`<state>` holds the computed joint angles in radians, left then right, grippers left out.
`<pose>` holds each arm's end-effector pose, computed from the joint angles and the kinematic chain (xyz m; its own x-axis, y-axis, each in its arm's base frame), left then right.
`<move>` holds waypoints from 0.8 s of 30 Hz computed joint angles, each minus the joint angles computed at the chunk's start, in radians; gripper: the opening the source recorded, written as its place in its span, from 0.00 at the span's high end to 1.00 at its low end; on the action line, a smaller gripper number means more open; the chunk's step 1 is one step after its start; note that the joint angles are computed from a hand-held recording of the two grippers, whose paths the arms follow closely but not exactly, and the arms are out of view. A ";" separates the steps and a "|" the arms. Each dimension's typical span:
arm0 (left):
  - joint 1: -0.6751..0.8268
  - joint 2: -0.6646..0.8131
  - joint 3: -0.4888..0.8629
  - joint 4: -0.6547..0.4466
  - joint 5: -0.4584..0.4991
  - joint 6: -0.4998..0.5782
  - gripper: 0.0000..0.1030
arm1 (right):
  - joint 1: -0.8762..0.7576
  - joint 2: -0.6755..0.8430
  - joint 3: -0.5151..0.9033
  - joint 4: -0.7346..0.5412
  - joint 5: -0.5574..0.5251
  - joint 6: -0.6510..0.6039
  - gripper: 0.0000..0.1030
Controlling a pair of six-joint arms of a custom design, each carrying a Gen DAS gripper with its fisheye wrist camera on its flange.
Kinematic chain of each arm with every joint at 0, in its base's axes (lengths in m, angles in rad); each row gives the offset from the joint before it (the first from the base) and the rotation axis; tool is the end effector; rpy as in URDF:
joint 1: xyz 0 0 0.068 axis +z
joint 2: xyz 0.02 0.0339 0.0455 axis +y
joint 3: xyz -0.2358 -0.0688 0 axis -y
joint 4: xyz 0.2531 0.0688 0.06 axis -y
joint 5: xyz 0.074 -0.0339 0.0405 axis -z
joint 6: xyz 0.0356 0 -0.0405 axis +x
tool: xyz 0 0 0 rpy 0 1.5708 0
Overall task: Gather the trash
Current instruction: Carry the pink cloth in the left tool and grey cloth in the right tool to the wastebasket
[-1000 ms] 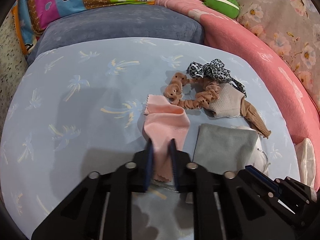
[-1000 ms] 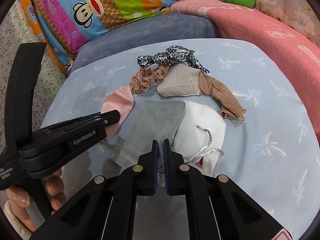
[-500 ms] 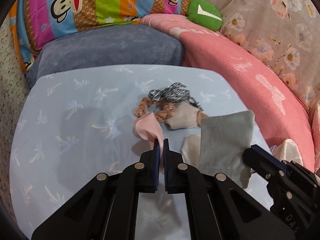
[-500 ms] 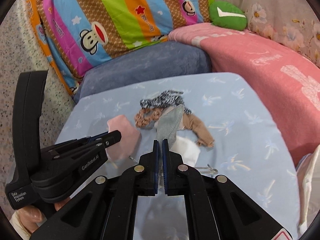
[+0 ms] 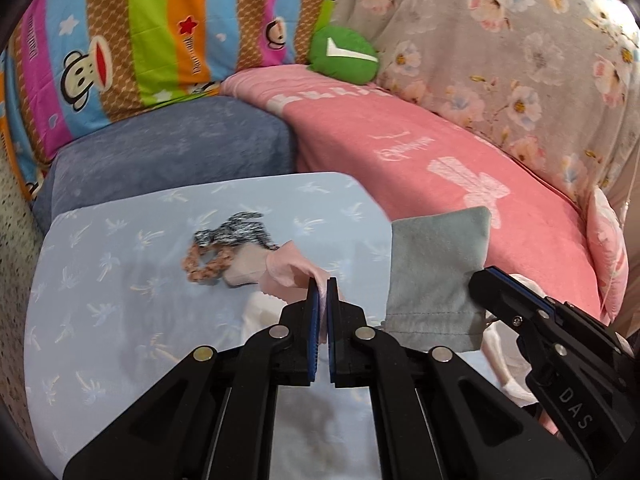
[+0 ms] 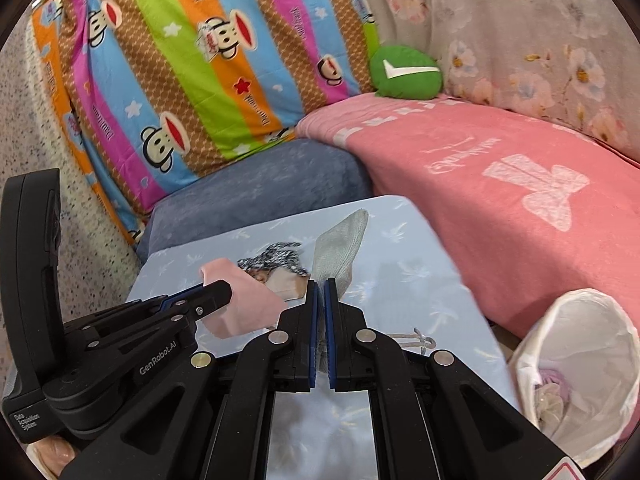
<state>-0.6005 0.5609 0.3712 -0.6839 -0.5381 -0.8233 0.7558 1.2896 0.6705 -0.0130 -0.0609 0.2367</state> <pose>0.1319 -0.0682 0.1700 -0.5867 -0.3615 -0.7246 -0.3186 0.9257 -0.2038 0.2051 0.1963 0.1773 -0.5869 -0.2315 -0.7759 -0.5994 0.7684 0.2241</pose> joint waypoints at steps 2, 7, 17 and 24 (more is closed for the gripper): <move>-0.075 0.090 0.044 0.028 -0.041 -0.037 0.97 | -0.051 -0.062 -0.031 -0.022 -0.025 -0.018 0.96; -0.213 0.281 0.141 0.089 -0.102 -0.094 0.97 | -0.216 -0.211 -0.096 -0.094 -0.113 -0.074 0.96; -0.350 0.658 0.357 0.235 -0.115 -0.094 0.97 | -0.589 -0.332 -0.156 -0.194 -0.330 -0.208 0.96; -0.385 0.855 0.495 0.308 -0.082 -0.063 0.97 | -0.804 -0.273 -0.154 -0.201 -0.442 -0.296 0.96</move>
